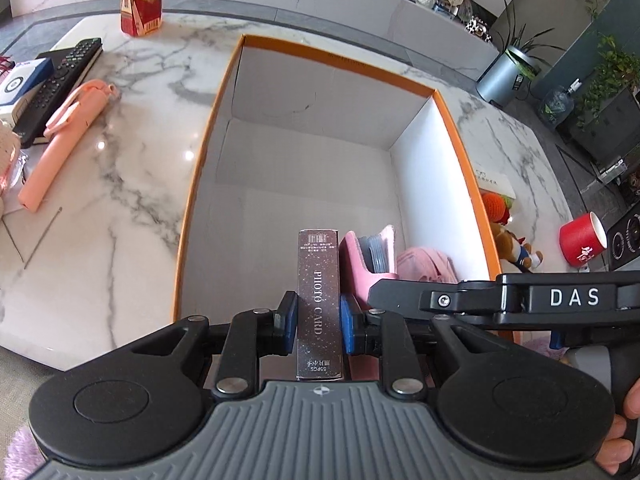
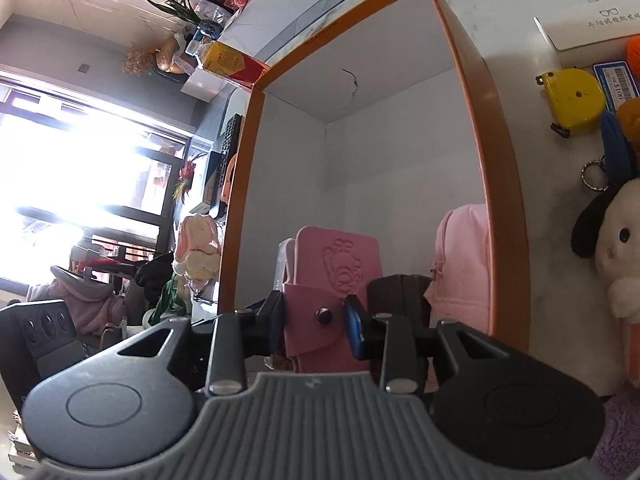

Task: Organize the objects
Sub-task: 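Carry the photo card box and pink card holder into the white box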

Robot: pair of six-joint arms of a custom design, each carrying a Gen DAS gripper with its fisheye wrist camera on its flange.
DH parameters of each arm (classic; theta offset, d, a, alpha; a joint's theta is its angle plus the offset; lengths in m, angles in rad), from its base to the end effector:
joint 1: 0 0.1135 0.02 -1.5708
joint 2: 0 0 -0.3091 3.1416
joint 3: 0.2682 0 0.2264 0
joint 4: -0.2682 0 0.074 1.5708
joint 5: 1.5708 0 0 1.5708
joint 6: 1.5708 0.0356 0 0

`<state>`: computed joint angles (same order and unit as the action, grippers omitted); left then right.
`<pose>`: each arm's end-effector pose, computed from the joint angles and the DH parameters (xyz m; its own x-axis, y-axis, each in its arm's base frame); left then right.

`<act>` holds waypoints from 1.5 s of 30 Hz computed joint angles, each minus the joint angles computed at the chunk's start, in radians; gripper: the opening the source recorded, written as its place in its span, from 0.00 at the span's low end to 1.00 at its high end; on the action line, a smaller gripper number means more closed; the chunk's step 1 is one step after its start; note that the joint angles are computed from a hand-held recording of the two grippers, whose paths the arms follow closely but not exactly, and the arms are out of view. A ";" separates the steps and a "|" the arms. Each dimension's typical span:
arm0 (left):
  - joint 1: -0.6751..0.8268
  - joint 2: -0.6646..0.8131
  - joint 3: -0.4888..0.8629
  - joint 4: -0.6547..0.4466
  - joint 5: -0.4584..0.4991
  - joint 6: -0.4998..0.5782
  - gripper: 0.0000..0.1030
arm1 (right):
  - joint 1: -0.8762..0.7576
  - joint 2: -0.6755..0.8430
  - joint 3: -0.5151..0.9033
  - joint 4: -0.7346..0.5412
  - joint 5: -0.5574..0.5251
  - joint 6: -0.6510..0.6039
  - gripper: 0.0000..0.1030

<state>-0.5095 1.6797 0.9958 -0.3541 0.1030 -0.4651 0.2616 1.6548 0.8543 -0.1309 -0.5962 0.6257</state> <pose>0.2743 -0.1575 0.2351 -0.9102 -0.0025 -0.4143 0.1371 0.9418 -0.3070 0.2873 0.0976 0.2236 -0.9432 0.2492 -0.2198 0.0182 0.6992 0.7147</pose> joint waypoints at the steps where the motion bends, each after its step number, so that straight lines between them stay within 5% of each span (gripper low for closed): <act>1: -0.001 0.004 -0.002 0.000 0.002 -0.003 0.25 | 0.005 0.008 0.013 -0.019 0.002 -0.012 0.34; 14: 0.001 0.030 -0.025 0.028 0.027 -0.008 0.25 | 0.020 0.000 0.076 -0.150 0.087 -0.128 0.46; 18: 0.000 0.030 -0.023 0.029 0.032 0.007 0.25 | 0.032 -0.031 0.071 -0.135 0.158 -0.138 0.35; 24: -0.003 0.063 0.004 -0.006 0.059 0.042 0.26 | 0.055 -0.056 0.084 -0.153 0.337 -0.205 0.35; 38: 0.027 0.040 -0.023 -0.030 0.134 0.025 0.29 | 0.079 -0.049 0.087 -0.174 0.366 -0.262 0.34; 45: 0.015 0.027 -0.045 -0.013 0.123 0.011 0.24 | 0.135 -0.055 0.073 -0.195 0.436 -0.309 0.16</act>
